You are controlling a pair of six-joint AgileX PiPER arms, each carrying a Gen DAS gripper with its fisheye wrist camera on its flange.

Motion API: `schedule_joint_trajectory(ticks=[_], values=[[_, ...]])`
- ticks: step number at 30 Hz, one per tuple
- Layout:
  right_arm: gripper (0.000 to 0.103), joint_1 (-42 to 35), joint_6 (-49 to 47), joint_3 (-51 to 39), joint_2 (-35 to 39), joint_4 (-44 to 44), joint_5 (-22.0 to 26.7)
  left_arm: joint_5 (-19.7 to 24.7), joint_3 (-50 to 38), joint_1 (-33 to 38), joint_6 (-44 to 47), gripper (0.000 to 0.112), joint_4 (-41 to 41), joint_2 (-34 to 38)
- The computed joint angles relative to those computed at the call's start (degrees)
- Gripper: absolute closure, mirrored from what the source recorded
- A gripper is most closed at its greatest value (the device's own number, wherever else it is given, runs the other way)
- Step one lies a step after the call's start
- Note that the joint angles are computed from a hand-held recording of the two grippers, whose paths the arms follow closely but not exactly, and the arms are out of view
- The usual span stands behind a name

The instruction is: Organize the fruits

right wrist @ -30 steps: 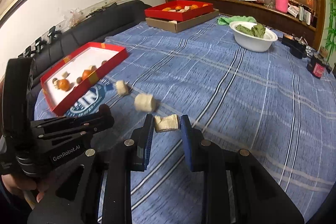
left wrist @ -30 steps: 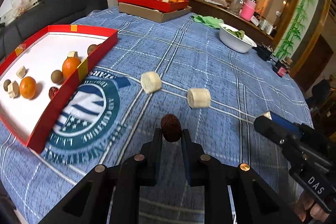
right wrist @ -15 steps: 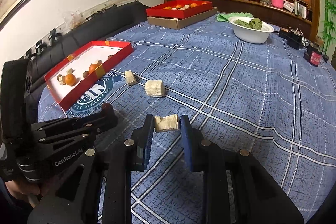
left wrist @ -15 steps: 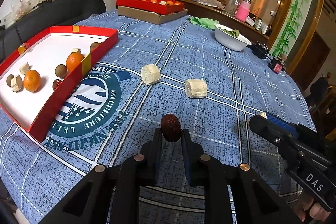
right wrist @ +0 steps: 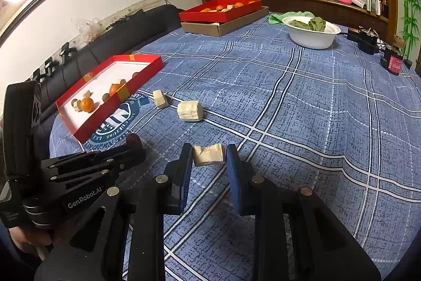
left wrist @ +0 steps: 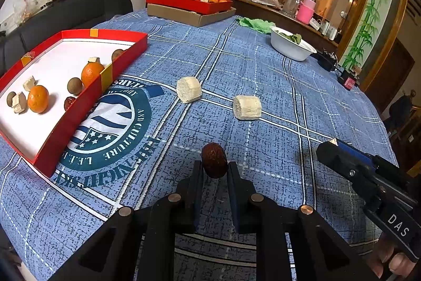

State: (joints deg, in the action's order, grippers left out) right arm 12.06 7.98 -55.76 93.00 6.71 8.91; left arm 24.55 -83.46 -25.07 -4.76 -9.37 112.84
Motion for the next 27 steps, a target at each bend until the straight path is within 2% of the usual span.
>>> schedule_joint_trajectory(ticks=[7,15,18,21,27], values=[[0.078,0.0,-0.4,0.5,-0.5,0.0,-0.7,0.0,0.1,-0.3,-2.5,0.095,2.6,0.0],[0.078,0.3,1.0,0.9,-0.9,-1.6,-1.2,-0.4,0.6,0.0,-1.7,0.095,1.6,-0.3],[0.078,0.6,5.6,0.8,-0.8,-6.0,-1.4,-1.0,1.3,0.3,-0.2,0.095,-0.2,-0.7],[0.078,0.9,14.9,1.0,-1.0,-15.4,-1.7,-1.5,1.8,0.6,1.2,0.095,-2.0,-1.0],[0.078,1.3,24.7,0.3,-0.6,-25.3,-0.5,-3.5,4.3,0.7,2.6,0.095,-3.5,-2.4]])
